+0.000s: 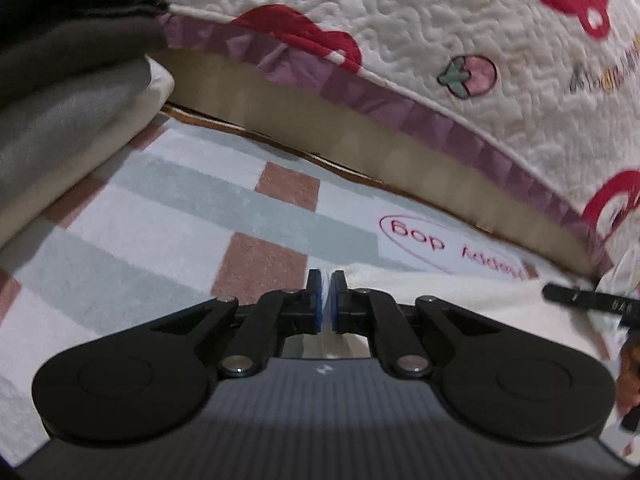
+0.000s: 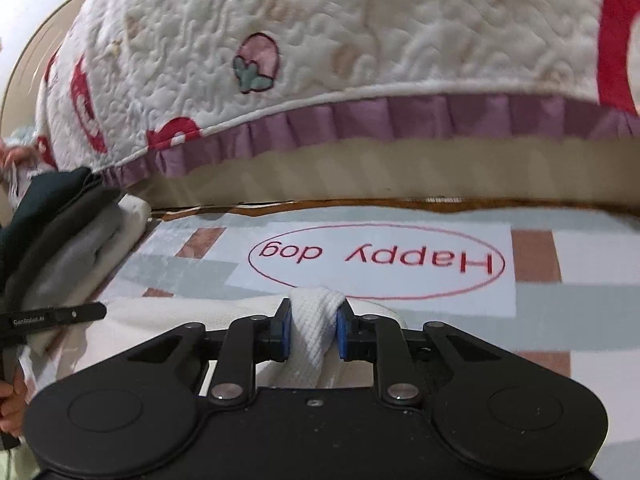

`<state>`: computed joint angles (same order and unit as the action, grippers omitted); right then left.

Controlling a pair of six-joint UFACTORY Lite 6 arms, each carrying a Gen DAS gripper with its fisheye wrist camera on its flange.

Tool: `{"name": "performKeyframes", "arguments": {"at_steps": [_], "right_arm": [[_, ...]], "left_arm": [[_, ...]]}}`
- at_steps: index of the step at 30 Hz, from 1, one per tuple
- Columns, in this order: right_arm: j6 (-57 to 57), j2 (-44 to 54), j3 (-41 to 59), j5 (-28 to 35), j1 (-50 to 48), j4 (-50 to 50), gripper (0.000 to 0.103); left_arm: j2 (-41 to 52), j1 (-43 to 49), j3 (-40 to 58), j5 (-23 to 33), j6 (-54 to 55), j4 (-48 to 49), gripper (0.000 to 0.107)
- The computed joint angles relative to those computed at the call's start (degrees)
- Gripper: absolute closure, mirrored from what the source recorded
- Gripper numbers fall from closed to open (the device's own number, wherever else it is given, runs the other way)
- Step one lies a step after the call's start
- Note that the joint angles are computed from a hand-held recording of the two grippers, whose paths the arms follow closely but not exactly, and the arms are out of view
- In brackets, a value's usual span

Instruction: Fold clothes

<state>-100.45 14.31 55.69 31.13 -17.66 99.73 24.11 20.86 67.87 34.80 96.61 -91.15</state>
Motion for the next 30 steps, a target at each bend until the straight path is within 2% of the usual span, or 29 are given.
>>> {"name": "performKeyframes", "arguments": {"at_steps": [3, 5, 7, 8, 10, 11, 12, 14, 17, 21, 24, 28, 30], "right_arm": [[5.0, 1.0, 1.6, -2.2, 1.3, -2.4, 0.080], [7.4, 0.5, 2.2, -6.0, 3.0, -6.3, 0.080], [10.0, 0.2, 2.8, -6.5, 3.2, -9.3, 0.079], [13.1, 0.3, 3.5, -7.4, 3.7, -11.6, 0.075], [18.1, -0.5, 3.9, -8.5, 4.4, -14.5, 0.071], [20.7, -0.9, 4.1, -9.1, 4.7, -16.0, 0.068], [21.9, -2.5, 3.1, -9.8, 5.0, -15.8, 0.066], [23.7, -6.7, 0.3, -10.7, 5.4, -15.5, 0.065], [28.0, -14.7, -5.0, -10.8, 5.7, -19.0, 0.054], [43.0, -28.3, -14.7, -11.5, 7.3, -36.3, 0.045], [54.3, -34.9, -21.2, -10.5, 7.9, -45.6, 0.045], [54.9, -36.5, -26.2, -10.1, 7.8, -42.4, 0.039], [51.8, -35.0, -26.6, -11.1, 8.1, -38.2, 0.036]], "left_arm": [[-3.4, 2.2, -3.2, 1.4, -3.5, 0.2, 0.104], [-6.4, 4.2, -5.9, 2.9, -6.8, 1.1, 0.104], [-9.2, 6.5, -8.0, 5.2, -10.7, 3.3, 0.101], [-9.9, 8.3, -8.3, 8.7, -13.7, 7.4, 0.099], [-12.1, 11.2, -10.8, 13.6, -17.2, 12.2, 0.087], [-13.5, 12.3, -12.9, 14.5, -17.3, 13.1, 0.077], [-14.3, 12.8, -14.5, 14.6, -16.5, 13.5, 0.067], [-15.0, 12.8, -16.6, 13.9, -15.8, 14.3, 0.056], [-13.6, 11.8, -17.1, 13.2, -14.6, 14.2, 0.053], [-11.2, 11.7, -16.9, 13.4, -11.8, 12.3, 0.051], [-10.5, 10.8, -17.1, 12.3, -10.4, 10.7, 0.049], [-13.1, 9.1, -20.0, 7.4, -5.7, 7.9, 0.049], [-13.5, 8.8, -20.8, 4.5, -2.5, 5.9, 0.042]]}}
